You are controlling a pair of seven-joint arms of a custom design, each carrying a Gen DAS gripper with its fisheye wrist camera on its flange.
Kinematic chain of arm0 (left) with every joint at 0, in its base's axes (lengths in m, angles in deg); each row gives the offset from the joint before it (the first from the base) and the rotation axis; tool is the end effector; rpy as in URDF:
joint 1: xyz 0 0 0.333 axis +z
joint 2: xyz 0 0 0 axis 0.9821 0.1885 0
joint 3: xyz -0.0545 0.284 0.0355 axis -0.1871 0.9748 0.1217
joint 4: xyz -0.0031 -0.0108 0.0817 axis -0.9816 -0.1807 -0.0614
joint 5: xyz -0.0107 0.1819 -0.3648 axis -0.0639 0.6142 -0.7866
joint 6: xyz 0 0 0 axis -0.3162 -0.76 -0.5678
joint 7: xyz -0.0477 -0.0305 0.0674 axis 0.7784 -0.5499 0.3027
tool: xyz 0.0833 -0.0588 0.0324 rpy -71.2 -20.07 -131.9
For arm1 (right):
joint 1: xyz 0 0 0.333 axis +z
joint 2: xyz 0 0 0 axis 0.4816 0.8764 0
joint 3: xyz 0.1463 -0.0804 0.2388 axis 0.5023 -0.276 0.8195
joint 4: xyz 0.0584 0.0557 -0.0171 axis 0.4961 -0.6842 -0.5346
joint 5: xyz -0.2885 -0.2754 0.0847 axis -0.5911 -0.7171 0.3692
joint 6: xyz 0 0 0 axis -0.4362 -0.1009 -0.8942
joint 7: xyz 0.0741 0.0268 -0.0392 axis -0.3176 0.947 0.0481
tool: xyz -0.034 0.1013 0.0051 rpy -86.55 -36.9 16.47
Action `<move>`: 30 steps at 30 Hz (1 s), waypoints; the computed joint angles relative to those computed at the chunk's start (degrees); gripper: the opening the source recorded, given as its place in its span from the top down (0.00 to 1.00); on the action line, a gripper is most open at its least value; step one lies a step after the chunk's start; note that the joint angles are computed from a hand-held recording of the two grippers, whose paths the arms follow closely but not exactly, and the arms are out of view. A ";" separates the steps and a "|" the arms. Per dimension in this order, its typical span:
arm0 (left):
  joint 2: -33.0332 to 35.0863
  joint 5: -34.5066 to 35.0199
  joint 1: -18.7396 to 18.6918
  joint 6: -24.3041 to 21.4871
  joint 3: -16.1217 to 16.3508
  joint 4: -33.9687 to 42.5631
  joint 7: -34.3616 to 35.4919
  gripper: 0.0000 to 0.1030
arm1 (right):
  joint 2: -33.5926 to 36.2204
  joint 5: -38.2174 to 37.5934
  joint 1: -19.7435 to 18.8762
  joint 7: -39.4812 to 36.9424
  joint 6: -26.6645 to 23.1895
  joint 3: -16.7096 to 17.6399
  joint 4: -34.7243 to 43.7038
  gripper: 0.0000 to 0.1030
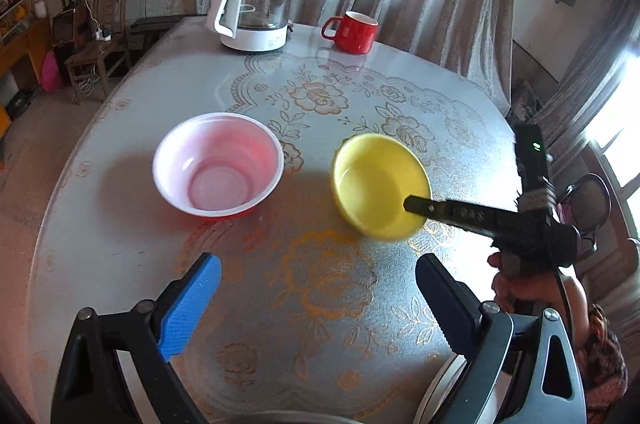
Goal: Organize plates and bowls
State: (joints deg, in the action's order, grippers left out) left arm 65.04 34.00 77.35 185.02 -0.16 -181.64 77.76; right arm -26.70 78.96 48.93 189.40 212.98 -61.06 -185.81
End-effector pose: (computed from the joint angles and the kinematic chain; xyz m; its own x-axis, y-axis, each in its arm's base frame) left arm 0.5220 -0.0607 0.5648 -0.2720 -0.9282 0.2540 -0.8372 0.0981 -0.5381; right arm 0.5797 0.2991 0.4742 -0.1301 -0.8807 -0.4554 -0.8700 0.3217 -0.3737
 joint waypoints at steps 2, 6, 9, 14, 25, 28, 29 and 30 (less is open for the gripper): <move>2.16 1.20 -0.18 -0.47 -0.90 1.84 -1.19 0.05 | -1.47 1.38 -0.16 -1.85 -0.32 0.42 -1.44 0.89; 7.56 3.09 -0.74 -2.70 -2.18 6.49 -3.70 0.11 | -3.88 2.95 0.09 -3.26 -0.79 0.29 -4.04 0.89; 11.46 2.84 -0.98 -5.84 -2.63 9.92 -6.33 0.16 | -5.24 6.06 0.09 -5.70 0.21 0.17 -6.12 0.89; 16.13 3.72 -1.20 -7.88 -3.38 13.17 -8.40 0.41 | -6.99 9.53 0.42 -8.76 1.15 -0.30 -8.67 0.89; 16.71 1.45 -1.23 -7.80 -3.82 12.07 -5.33 0.83 | -7.62 10.19 1.26 -9.83 2.22 -0.59 -9.80 0.89; 16.24 1.78 -1.28 -7.60 -3.77 11.64 -4.94 0.83 | -7.76 9.31 1.50 -8.44 2.46 -0.55 -10.05 0.89; 15.95 1.57 -1.23 -7.72 -3.69 11.40 -5.07 0.83 | -7.89 9.72 1.54 -8.34 2.62 -0.56 -10.30 0.89; 15.83 1.41 -1.20 -7.85 -3.63 11.28 -5.23 0.83 | -8.06 10.04 1.62 -8.20 2.78 -0.54 -10.60 0.89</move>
